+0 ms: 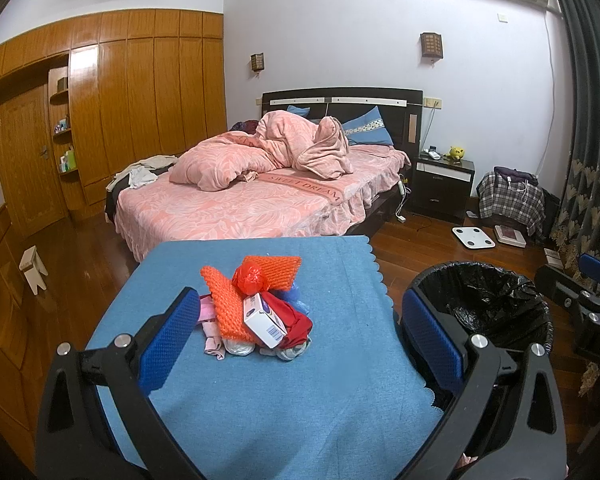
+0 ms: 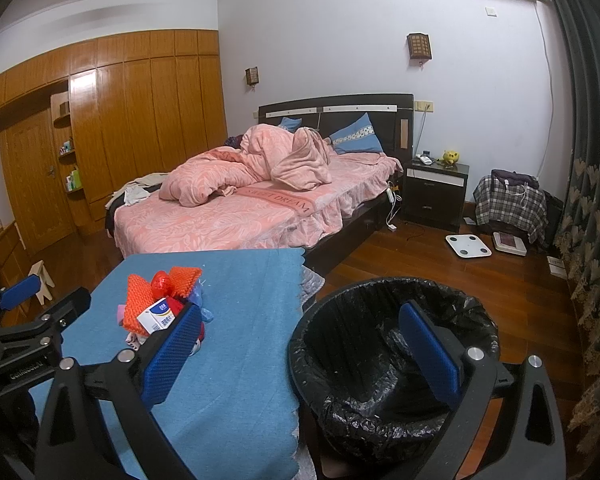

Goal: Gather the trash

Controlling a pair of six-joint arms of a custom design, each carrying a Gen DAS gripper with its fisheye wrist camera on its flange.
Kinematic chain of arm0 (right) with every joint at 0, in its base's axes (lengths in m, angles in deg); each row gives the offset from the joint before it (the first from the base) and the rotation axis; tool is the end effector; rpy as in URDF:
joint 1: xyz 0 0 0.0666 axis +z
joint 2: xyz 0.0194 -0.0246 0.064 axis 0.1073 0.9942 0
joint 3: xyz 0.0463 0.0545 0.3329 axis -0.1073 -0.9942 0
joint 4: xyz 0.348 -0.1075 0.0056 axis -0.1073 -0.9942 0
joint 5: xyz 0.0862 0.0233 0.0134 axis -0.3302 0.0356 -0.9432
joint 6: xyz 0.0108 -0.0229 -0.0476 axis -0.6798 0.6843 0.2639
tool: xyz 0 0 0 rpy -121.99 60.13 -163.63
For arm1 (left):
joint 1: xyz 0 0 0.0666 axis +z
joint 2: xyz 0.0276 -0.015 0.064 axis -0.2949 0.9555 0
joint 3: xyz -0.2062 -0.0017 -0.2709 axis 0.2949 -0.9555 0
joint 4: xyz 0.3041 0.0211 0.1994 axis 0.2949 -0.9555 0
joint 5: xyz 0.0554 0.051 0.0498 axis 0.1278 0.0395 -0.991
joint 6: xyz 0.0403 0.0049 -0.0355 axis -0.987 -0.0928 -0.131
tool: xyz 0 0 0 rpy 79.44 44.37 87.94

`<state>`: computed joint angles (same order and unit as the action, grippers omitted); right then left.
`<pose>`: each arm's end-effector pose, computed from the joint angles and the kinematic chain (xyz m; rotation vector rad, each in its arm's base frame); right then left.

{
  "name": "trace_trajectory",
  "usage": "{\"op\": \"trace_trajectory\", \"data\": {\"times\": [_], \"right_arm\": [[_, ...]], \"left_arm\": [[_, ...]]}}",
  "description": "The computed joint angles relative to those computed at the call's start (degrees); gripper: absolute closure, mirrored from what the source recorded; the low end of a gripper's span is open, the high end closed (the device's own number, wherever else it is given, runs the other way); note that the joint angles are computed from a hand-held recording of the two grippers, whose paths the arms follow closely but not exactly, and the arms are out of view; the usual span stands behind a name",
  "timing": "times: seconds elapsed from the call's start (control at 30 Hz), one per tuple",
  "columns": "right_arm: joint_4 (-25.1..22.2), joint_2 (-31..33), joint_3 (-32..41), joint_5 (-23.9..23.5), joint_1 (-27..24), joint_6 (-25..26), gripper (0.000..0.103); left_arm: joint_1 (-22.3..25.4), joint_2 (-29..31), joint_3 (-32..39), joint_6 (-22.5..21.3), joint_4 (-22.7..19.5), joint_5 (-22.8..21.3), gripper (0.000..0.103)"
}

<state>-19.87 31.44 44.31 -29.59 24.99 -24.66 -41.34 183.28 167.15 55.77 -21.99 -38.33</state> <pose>0.6405 0.2129 0.4300 -0.0571 2.0312 0.1874 0.6142 -0.2588 0.4450 -0.0614 2.0409 0.0937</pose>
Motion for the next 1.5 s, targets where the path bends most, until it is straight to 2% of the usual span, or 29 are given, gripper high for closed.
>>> {"op": "trace_trajectory", "data": {"times": [1.03, 1.2, 1.23, 1.3, 1.43, 1.5], "right_arm": [[-0.1, 0.33, 0.24, 0.09, 0.4, -0.35, 0.006], [-0.25, 2.78, 2.69, 0.71, 1.73, -0.66, 0.006], [-0.31, 2.9, 2.9, 0.47, 1.67, -0.53, 0.006], [-0.46, 3.31, 3.47, 0.35, 1.79, -0.4, 0.006], [-1.86, 4.76, 6.06, 0.01, 2.11, -0.48, 0.006], [-2.45, 5.41, 7.2, -0.36, 2.12, -0.24, 0.006]], "left_arm": [[0.46, 0.63, 0.15, 0.11, 0.43, 0.4, 0.005], [0.19, 0.35, -0.17, 0.55, 0.35, 0.21, 0.005], [0.89, -0.36, -2.81, 0.36, 2.37, 0.68, 0.005], [1.11, -0.54, -3.65, 0.66, 2.89, 0.83, 0.005], [1.38, -0.62, -4.22, 1.4, 3.1, 0.88, 0.005], [1.43, 0.09, -2.4, 1.8, 1.85, 0.75, 0.005]]}}
